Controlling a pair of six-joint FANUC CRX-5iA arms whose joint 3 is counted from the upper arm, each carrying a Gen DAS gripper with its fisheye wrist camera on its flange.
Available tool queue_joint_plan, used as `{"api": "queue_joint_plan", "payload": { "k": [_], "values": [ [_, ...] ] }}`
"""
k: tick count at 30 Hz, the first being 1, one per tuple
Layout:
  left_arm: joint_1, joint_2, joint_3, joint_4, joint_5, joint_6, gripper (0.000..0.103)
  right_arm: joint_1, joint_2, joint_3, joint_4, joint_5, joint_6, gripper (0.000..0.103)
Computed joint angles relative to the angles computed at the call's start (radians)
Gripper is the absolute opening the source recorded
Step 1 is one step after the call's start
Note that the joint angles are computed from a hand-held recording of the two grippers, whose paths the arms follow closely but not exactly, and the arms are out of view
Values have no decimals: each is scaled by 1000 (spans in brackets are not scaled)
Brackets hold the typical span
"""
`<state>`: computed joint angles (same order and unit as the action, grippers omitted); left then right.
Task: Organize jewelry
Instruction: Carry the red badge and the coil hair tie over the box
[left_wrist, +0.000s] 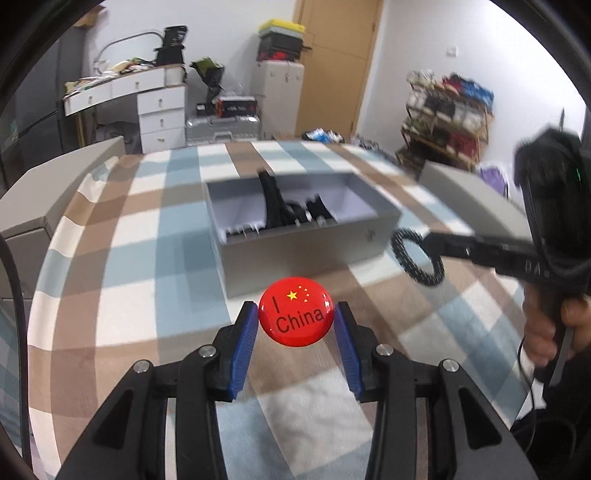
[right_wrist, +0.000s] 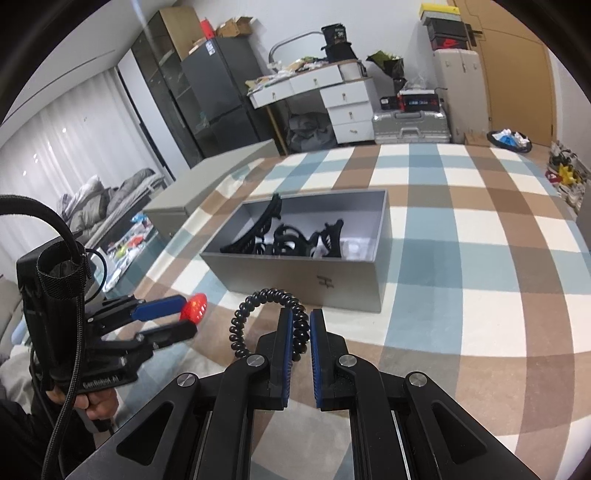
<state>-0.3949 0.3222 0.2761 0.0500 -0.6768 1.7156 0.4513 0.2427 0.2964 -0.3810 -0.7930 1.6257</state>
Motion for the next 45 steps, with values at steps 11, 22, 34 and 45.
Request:
{"api": "queue_joint_plan", "payload": {
  "k": [11,22,34,45],
  "values": [
    [15,39,88,-98,30,91,37,-8,5,20,13,85,-83,8],
    [24,125,207,-132,-14,54,37,-21,58,84,4,62,-123,8],
    [3,160,283,-198,-102,38,37,-28,87,120,8,53,-125,8],
    [10,145,254,-118,-57,-27,37,-29,110,143,12,45,-130,8]
  ]
}}
